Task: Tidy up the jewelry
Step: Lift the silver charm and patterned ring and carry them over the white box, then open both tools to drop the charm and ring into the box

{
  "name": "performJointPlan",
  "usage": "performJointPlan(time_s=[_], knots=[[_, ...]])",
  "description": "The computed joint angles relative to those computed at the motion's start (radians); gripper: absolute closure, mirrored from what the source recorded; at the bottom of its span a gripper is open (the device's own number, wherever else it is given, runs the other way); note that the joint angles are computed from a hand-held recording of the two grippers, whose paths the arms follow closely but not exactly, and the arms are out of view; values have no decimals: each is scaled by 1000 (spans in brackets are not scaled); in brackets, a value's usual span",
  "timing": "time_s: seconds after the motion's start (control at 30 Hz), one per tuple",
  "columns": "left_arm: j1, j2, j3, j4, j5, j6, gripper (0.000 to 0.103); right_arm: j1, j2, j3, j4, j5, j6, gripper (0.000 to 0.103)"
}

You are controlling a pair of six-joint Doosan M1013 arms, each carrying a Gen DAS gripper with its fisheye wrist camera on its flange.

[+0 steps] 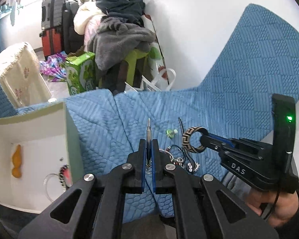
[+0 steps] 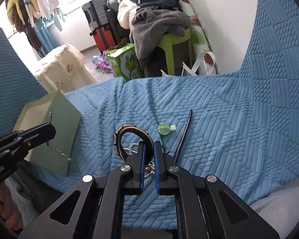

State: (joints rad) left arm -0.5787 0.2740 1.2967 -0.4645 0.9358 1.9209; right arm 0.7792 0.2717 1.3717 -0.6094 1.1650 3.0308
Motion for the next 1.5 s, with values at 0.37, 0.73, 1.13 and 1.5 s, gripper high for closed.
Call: performJointPlan(time_s=[0.37,0.73,1.13,1.5], knots=[[42,-34,-31,-81,-59,47,99,25,19,-139,-119,44,-11,98],[98,-56,-18,-54,-151,-4,99,20,100,-300,-105,-2,-150,98],[157,-35,-7,40,-146,-124,99,3,242,-482,45,-26,-361,98],[160,11,-27,226,-53,-315,99,-23,319,-553,205,-11,-522,98]])
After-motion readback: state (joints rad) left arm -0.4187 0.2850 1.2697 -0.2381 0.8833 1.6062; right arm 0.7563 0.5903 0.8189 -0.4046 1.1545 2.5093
